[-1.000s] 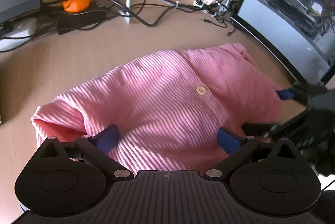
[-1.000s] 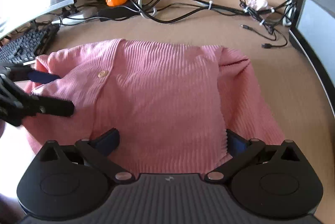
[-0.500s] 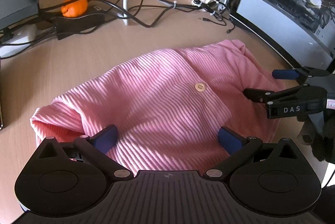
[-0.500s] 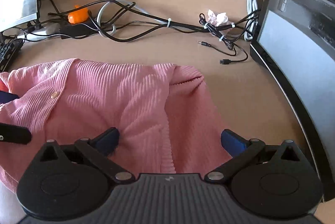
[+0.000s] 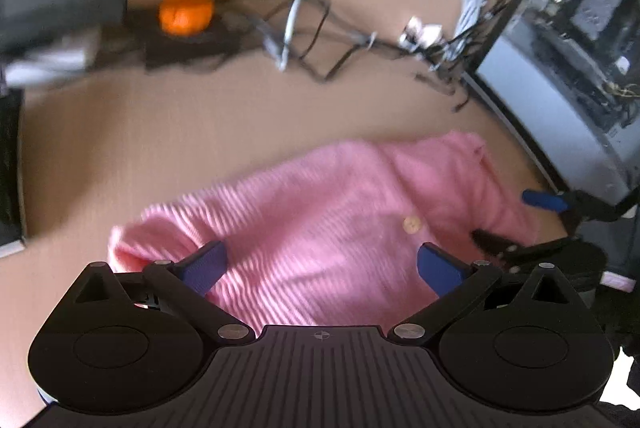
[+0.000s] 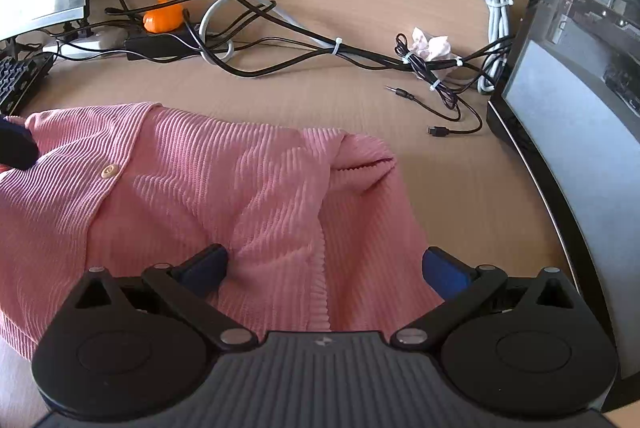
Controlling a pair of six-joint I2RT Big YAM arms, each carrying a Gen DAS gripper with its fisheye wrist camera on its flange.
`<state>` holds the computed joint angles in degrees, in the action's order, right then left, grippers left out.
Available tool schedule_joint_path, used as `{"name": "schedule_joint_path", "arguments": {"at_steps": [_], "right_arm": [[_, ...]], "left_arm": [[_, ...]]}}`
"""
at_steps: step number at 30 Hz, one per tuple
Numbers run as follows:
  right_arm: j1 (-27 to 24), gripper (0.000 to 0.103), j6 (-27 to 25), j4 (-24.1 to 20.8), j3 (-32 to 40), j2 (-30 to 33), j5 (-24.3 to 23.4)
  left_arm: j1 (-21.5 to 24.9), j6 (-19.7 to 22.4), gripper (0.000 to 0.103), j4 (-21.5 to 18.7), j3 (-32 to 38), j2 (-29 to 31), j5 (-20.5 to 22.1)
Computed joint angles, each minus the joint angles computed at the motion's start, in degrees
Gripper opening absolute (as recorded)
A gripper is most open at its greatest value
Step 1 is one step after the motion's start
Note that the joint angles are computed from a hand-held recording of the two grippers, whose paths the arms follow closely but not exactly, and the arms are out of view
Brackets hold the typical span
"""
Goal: Fold clothes
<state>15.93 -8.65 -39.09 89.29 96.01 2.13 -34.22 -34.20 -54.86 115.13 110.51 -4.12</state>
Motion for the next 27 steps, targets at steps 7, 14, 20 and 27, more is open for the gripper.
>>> {"name": "schedule_joint_path", "arguments": {"at_steps": [7, 14, 20, 27], "right_arm": [[0.1, 0.103, -2.7, 1.6, 2.7, 2.4, 3.9], [0.1, 0.103, 3.9, 3.1, 0.3, -1.9, -6.1], [0.9, 0.103, 7.2, 1.1, 1.0, 0.7, -10.2], [2.1, 0.103, 3.2, 2.2, -0.1, 1.0, -6.6]], "left_arm": [[-1.0, 2.1, 0.103, -1.9, 4.0, 2.9, -1.5], [-2.8, 1.5, 0.103, 0.9, -2.7, -2.6, -4.0], [-4.2, -1.6, 0.103, -3.6, -3.7, -2.5, -7.4], [-5.2, -3.7, 0.103, -7.3, -1.0, -0.5, -10.7]]}}
